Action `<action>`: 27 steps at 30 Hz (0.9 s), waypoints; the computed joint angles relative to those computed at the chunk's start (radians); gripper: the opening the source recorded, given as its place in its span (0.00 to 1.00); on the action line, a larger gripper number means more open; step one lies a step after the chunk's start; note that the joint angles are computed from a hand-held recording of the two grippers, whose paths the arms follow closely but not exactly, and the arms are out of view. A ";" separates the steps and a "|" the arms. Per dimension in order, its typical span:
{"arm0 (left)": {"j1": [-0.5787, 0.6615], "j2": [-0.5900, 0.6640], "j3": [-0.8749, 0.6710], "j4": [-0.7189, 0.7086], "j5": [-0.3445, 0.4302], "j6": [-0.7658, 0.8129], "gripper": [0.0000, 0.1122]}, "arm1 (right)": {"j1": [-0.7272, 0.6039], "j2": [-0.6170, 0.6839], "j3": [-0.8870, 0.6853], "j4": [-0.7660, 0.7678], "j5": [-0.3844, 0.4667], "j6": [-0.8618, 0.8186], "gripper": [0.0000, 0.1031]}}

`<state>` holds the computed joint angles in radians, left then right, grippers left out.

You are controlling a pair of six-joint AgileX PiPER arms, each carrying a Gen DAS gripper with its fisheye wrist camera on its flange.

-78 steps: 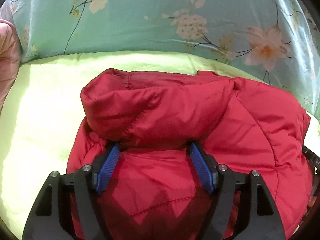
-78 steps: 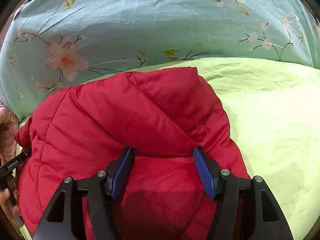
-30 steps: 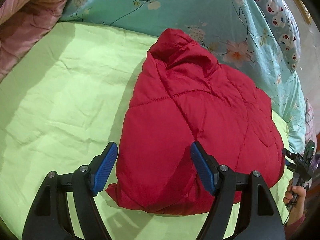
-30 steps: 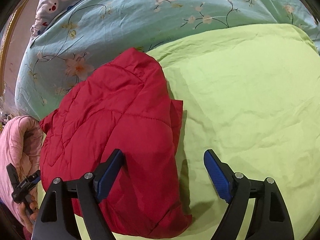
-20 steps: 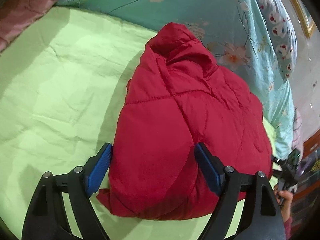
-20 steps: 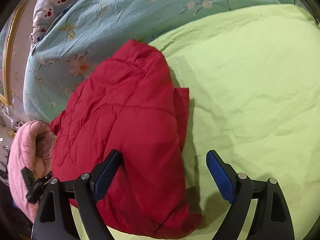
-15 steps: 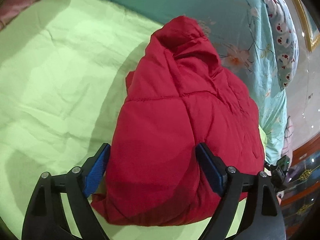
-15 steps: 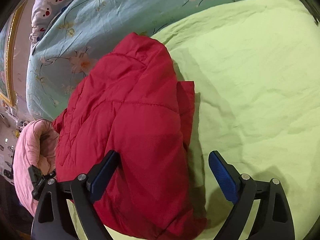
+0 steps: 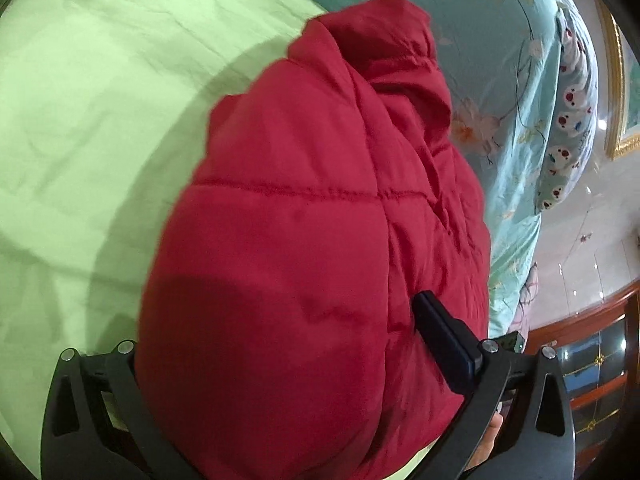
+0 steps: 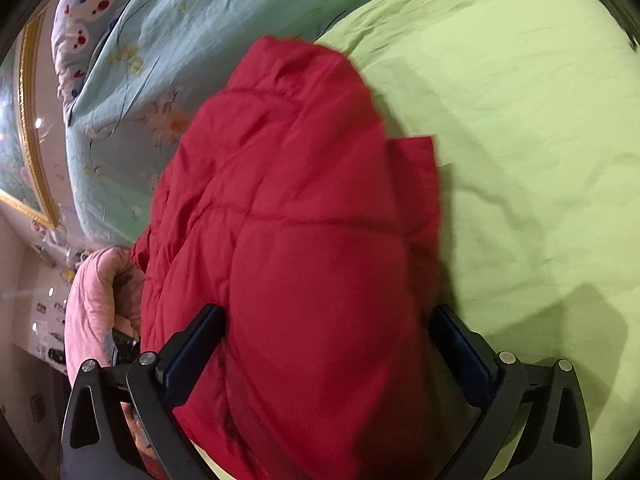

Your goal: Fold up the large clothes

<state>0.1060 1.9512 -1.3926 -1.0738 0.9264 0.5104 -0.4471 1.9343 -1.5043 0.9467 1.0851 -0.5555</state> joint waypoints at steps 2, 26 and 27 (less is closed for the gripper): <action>0.002 0.012 -0.017 -0.008 0.010 0.004 0.92 | 0.020 0.004 -0.005 -0.005 0.005 0.000 0.99; 0.042 -0.350 0.219 0.010 0.055 0.221 0.41 | -0.015 -0.236 0.193 0.042 0.101 -0.106 0.43; 0.064 -0.384 0.258 0.004 0.076 0.242 0.41 | -0.025 -0.267 0.228 0.047 0.111 -0.122 0.43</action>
<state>0.1703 1.5673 -1.1348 -1.0695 1.0028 0.7525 -0.4724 1.6675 -1.2765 0.9932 1.1961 -0.6773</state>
